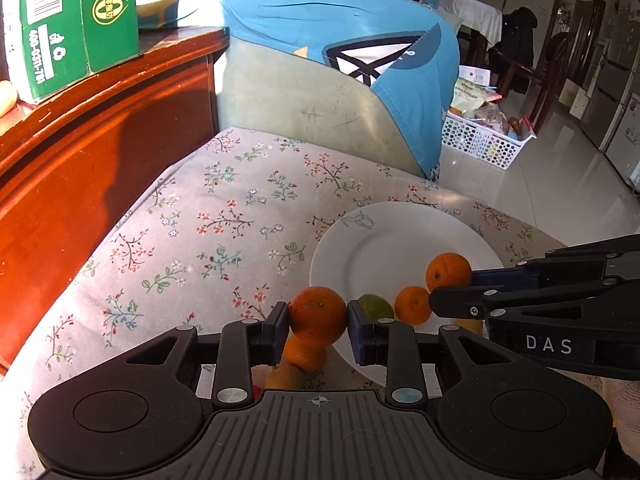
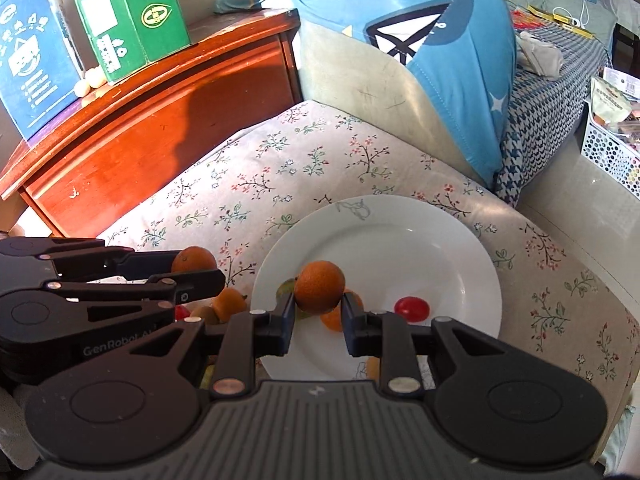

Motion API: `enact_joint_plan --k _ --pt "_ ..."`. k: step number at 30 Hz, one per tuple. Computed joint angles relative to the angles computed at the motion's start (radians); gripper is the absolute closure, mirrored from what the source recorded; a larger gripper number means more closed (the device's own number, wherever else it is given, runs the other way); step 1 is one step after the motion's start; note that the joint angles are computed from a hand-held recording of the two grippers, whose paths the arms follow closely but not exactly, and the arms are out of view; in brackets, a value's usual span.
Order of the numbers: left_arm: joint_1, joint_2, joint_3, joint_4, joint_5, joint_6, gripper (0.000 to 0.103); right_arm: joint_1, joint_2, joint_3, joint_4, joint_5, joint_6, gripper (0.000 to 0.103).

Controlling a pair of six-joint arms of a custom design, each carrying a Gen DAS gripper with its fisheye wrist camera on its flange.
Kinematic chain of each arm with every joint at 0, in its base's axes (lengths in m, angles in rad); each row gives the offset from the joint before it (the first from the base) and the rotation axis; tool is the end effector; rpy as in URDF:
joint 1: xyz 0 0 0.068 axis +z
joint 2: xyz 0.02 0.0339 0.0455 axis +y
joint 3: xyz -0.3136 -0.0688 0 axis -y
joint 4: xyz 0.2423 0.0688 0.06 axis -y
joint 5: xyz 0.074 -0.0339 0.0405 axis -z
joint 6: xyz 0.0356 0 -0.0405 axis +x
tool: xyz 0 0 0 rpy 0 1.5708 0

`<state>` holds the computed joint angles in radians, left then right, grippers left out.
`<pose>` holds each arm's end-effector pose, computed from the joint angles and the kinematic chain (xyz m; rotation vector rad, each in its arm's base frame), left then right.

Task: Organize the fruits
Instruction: 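Carry both oranges onto the plate and open both grippers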

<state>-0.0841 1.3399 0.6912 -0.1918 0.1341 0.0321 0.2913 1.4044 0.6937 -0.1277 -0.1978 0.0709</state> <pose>0.2492 -0.0258 0.2388 0.2016 2.4012 -0.1856 0.2505 0.0824 0.2292 -0.3585 2.4007 0.4043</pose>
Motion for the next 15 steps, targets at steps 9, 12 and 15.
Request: enact_joint_plan --k 9,12,15 --pt "-0.046 0.136 0.077 0.035 -0.005 -0.009 0.074 -0.042 0.097 0.05 0.011 0.031 -0.016 0.078" --pt "-0.059 0.171 0.095 0.044 -0.016 -0.011 0.074 -0.043 0.126 0.062 0.013 0.038 -0.012 0.078" --pt "-0.068 0.2 0.111 0.045 -0.023 -0.01 0.074 -0.047 0.154 0.076 0.014 0.046 -0.005 0.078"
